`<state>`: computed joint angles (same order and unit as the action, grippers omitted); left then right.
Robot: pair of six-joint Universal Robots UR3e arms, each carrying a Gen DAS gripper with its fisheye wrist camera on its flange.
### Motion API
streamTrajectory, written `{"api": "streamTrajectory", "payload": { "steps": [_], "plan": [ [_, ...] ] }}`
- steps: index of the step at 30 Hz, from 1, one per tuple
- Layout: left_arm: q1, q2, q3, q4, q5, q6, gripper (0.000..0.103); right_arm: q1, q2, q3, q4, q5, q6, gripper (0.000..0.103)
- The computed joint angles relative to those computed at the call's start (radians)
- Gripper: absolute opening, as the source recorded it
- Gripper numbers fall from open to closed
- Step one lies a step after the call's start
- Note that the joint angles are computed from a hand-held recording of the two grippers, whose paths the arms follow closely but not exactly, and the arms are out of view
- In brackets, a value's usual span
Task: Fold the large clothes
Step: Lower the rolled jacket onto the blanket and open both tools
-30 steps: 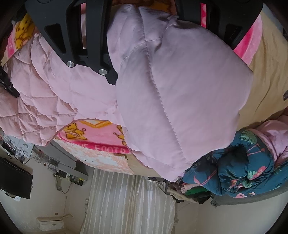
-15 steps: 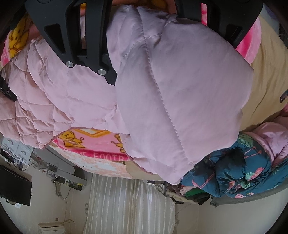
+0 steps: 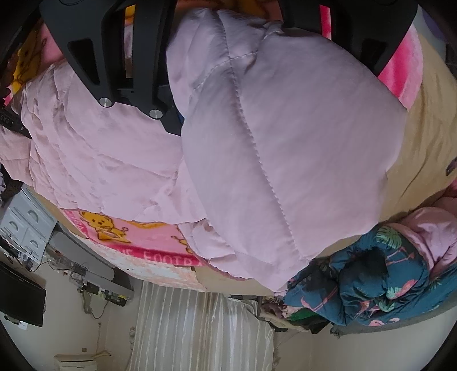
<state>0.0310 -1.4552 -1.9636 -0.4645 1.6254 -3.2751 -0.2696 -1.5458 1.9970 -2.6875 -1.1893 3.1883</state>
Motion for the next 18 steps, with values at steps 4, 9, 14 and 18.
{"api": "streamTrajectory", "payload": {
  "steps": [4, 9, 14, 18],
  "plan": [
    [0.008, 0.012, -0.019, 0.003, -0.010, -0.005, 0.039, -0.036, -0.019, 0.009, 0.048, 0.041, 0.030, 0.077],
    [0.041, 0.041, -0.058, 0.004, -0.054, -0.017, 0.045, -0.086, -0.094, 0.058, 0.099, 0.081, 0.004, 0.085],
    [0.134, 0.105, -0.134, -0.010, -0.164, -0.040, 0.060, -0.124, -0.184, 0.118, 0.135, 0.100, -0.029, 0.091],
    [0.199, 0.169, -0.184, -0.054, -0.225, -0.046, 0.074, -0.160, -0.267, 0.164, 0.182, 0.114, -0.076, 0.094]
  ]
}}
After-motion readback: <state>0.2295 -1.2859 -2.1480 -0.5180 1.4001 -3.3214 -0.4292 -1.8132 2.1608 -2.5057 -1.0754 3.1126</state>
